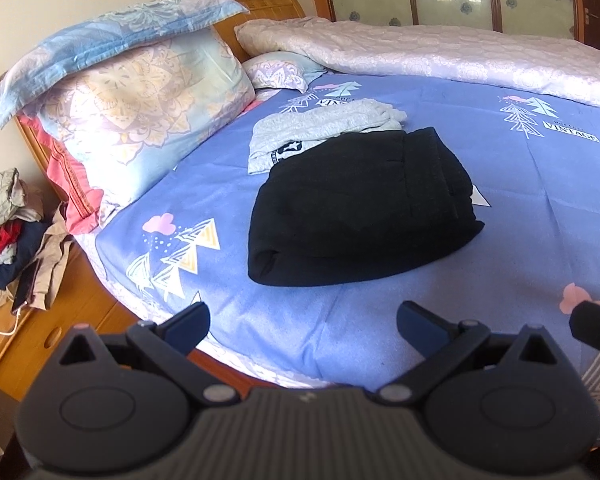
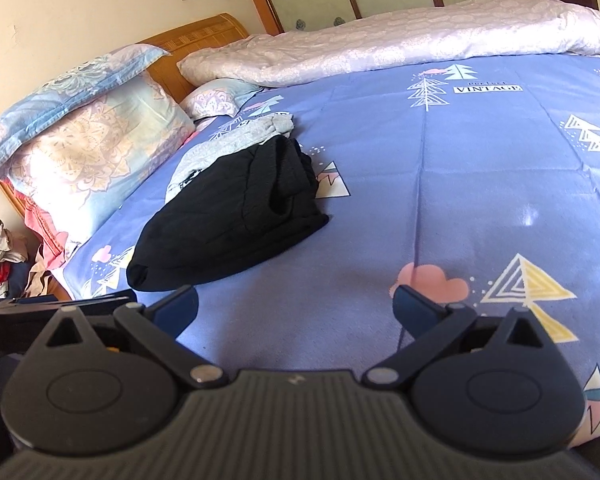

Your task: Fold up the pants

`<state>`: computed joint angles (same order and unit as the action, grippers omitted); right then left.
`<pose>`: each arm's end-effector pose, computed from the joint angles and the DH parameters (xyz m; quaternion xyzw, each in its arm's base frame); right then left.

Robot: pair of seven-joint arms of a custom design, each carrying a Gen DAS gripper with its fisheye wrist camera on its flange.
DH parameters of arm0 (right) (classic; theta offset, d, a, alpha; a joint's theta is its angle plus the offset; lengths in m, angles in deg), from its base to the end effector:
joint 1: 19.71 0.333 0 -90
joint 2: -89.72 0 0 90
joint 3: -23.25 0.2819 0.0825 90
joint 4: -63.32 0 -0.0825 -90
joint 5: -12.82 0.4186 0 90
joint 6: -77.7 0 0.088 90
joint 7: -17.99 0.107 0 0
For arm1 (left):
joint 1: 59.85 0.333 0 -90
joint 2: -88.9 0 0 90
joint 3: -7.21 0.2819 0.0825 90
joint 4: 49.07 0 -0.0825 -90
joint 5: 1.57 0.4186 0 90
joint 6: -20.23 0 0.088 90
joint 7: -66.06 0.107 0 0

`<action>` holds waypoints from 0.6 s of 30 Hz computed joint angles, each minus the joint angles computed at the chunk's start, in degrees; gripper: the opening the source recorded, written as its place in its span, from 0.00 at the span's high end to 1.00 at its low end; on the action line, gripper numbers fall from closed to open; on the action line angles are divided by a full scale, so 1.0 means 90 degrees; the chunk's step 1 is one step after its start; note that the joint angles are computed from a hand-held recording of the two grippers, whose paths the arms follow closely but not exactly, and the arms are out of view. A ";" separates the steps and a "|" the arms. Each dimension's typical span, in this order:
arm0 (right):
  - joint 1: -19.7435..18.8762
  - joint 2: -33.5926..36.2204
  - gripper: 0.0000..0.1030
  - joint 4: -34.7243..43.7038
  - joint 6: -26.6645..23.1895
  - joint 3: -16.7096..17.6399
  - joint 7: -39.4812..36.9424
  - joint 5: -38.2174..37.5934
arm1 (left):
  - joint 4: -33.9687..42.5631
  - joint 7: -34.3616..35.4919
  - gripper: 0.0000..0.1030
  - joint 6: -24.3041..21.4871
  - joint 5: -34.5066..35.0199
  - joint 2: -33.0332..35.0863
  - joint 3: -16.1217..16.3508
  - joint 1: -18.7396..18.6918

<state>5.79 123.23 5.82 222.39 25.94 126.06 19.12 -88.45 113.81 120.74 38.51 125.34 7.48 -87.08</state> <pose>0.6964 0.3571 0.6054 -0.6599 0.5982 -0.1138 0.4402 0.6840 -0.2853 0.6533 -0.7354 0.5484 -0.1357 0.3743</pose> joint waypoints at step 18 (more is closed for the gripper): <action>-0.0105 0.0015 0.00 0.0034 -0.0217 0.0079 -0.0089 0.0229 | 0.1026 0.0376 0.00 -0.0664 -0.0260 0.0688 0.0299 -0.0130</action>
<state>4.84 123.36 6.12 220.43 26.66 125.26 21.18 -79.22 117.19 114.76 36.17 131.54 10.17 -88.25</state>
